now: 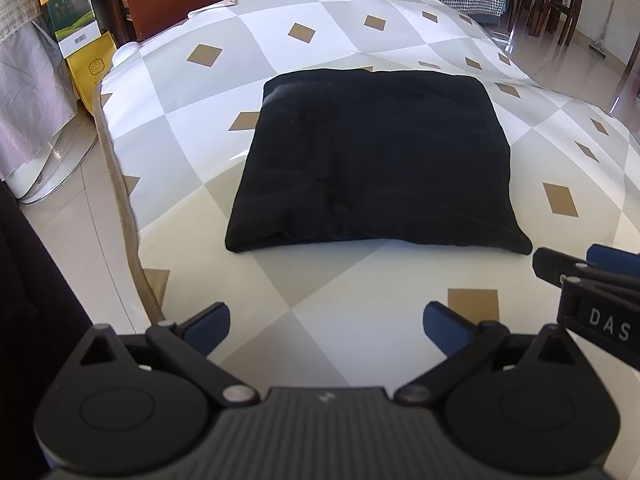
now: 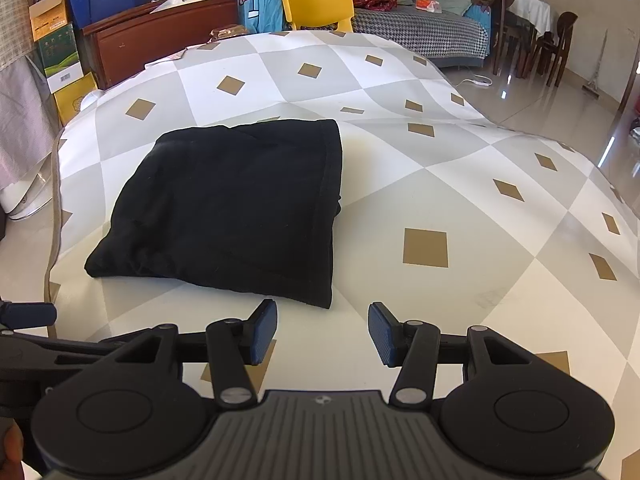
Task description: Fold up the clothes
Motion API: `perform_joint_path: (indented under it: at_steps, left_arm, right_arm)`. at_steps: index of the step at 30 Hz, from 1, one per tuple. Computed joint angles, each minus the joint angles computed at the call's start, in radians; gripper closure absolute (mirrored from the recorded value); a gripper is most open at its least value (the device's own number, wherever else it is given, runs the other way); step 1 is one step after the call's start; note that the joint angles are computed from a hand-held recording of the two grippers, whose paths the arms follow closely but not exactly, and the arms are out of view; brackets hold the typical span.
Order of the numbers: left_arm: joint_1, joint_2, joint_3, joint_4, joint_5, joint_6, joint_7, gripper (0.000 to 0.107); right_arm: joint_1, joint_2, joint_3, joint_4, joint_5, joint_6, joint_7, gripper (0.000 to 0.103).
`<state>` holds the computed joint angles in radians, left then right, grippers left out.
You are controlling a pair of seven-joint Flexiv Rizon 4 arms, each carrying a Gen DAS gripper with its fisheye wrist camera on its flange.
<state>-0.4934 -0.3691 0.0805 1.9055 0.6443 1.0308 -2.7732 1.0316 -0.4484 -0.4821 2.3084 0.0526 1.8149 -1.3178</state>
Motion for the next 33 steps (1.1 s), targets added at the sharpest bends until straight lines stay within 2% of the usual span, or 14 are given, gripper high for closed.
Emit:
perform_joint_path:
  at_steps: [33]
  left_arm:
    - [-0.009, 0.029, -0.018, 0.005, 0.03, -0.017, -0.035, 0.004]
  right_arm:
    - [0.057, 0.055, -0.051, 0.056, 0.038, 0.011, -0.038, 0.054]
